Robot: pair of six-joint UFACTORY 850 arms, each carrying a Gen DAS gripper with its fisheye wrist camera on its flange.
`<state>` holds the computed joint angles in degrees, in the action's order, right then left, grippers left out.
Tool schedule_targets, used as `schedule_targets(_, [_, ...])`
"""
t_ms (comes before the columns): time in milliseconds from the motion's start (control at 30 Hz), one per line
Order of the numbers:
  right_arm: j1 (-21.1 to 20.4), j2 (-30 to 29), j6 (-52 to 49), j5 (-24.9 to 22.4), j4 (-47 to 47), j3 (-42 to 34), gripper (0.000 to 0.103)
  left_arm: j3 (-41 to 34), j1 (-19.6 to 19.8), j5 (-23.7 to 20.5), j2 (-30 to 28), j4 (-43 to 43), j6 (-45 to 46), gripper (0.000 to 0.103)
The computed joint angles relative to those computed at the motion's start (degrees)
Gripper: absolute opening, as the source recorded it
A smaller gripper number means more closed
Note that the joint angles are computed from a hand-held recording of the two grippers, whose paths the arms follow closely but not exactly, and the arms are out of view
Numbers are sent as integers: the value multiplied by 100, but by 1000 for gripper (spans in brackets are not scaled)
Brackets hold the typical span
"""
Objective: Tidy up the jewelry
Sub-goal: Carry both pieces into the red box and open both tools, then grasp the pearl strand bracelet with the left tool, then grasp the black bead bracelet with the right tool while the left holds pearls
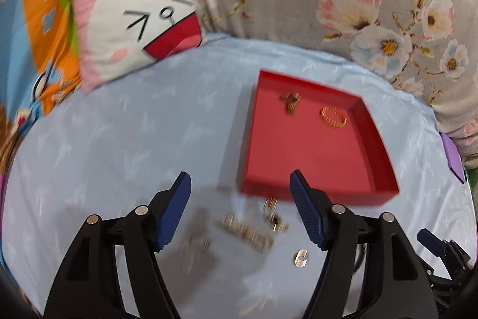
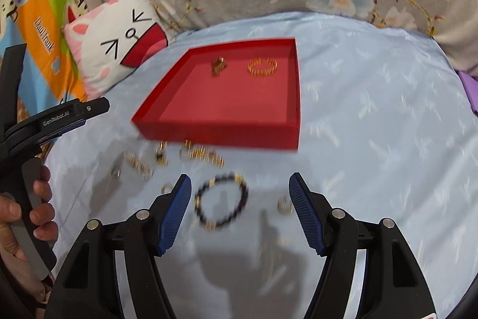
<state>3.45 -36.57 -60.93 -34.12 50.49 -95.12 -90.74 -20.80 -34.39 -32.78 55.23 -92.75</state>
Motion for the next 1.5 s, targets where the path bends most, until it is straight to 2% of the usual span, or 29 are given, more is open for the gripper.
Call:
schedule_targets(100, [-53,407,-485,203,246,738,67,394,-140,-141,109,-204,-106,67])
schedule_targets(167, [-73,567,-631,266,264,1038,67,479,-148,-78,83,-554,-20,67])
schedule_targets(300, [-125,653,-619,234,253,1228,67,482,-126,111,-36,-974,-79,67])
schedule_targets(600, [-151,572,-443,181,196,1145,67,-615,12,-584,-895,-1532,393,67])
schedule_targets(667, [-144,527,-391,164,149,1099,67,-773,-9,-789,-1021,-1416,393,66])
schedule_targets(767, [-124,460,-280,138,74,1036,67,-676,-20,-629,-972,-1289,335,54])
schedule_targets(833, [-113,427,-245,119,52,1005,67,-580,-30,-426,-907,-1234,397,31])
schedule_targets(933, [-77,383,-221,88,31,961,67,-402,-19,-45,-781,-1300,539,15])
schedule_targets(1033, [-34,361,-223,82,30,936,65,-121,-18,303,-592,-1272,480,10])
schedule_targets(1233, [0,378,-246,69,71,964,65,555,-84,724,-74,-877,144,10])
schedule_targets(1433, [11,385,-209,88,71,988,64,1014,-190,803,328,-550,-108,10])
schedule_targets(1500, [30,350,-112,93,14,949,59,1105,-229,813,406,-460,-164,10])
